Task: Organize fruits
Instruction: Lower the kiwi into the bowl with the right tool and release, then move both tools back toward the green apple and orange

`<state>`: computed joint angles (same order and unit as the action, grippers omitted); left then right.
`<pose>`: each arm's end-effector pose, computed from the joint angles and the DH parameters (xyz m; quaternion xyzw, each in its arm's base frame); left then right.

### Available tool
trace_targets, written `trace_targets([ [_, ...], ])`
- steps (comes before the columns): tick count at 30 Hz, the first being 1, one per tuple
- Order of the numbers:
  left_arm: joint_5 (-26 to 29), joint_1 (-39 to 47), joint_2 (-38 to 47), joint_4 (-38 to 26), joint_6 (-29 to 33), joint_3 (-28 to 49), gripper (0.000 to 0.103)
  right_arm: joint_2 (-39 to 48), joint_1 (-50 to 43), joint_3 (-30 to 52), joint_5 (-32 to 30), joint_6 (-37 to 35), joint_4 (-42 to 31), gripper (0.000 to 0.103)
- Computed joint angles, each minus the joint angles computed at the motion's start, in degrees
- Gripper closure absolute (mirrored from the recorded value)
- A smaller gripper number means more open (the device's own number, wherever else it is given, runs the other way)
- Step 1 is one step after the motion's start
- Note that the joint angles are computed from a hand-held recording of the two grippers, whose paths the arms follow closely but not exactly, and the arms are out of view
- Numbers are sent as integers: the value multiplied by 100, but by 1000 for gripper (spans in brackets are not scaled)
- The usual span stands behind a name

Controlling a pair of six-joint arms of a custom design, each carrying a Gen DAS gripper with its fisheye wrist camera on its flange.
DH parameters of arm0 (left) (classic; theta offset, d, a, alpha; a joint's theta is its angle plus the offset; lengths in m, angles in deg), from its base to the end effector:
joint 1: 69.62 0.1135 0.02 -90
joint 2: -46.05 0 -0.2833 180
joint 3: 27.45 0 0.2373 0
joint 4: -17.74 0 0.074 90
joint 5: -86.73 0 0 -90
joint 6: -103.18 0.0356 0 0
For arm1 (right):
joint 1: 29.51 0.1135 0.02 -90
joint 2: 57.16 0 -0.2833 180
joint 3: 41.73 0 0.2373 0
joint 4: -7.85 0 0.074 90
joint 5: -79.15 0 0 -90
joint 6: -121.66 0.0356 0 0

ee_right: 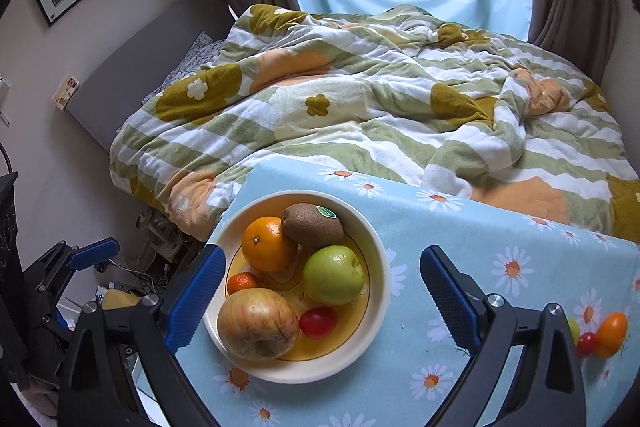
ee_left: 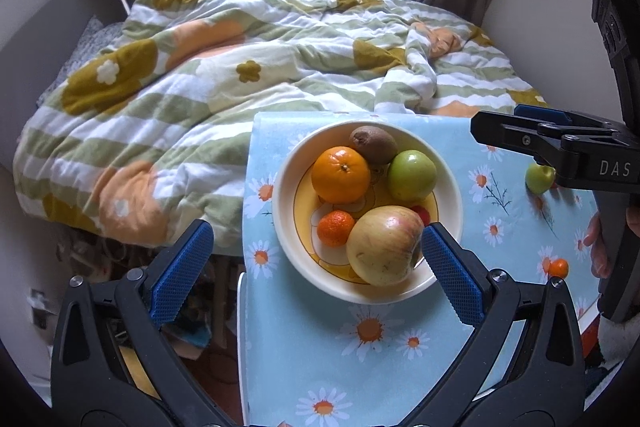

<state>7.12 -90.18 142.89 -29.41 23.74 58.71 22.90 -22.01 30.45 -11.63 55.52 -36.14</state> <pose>0.3207 -0.1272 0.2585 0.2809 0.9151 -0.1107 0.2673 0.2714 0.0362 0.2738 0.1323 0.9358 0.0945 0.3127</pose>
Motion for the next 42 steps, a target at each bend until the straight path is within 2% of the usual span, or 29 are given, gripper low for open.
trace_targets([
  [6, 197, -142, -270, -238, 101, 11, 0, -900, 97, -149, 481, 379, -749, 6],
  [11, 256, -365, -499, -161, 88, -70, 0, -1605, 63, -168, 882, 622, -1516, 6],
  [15, 314, -628, -561, -132, -63, -2, 0, -2211, -327, -272, 984, 499, -1984, 6],
  [17, 240, -856, -601, -88, -168, 16, 0, -2514, -789, -355, 803, 255, -2145, 6],
  [22, -305, -1699, -654, 145, -667, 62, 0, -3064, -2742, -496, -238, -1145, -2494, 6],
  [27, -742, -2565, -337, 226, -1448, 251, 0, -2947, -5394, -545, -1756, -3463, -2879, 6],
  [31, -1114, -3230, 53, 333, -1915, 440, 0, -2496, -6908, -631, -2481, -5142, -2952, 6],
  [36, -1391, -3844, 697, 603, -2324, 745, 0, -1591, -7806, -806, -2858, -6499, -2626, 6],
  [42, -1459, -4302, 1617, 821, -2579, 1279, 0, -495, -8205, -928, -2917, -7511, -2030, 6],
])
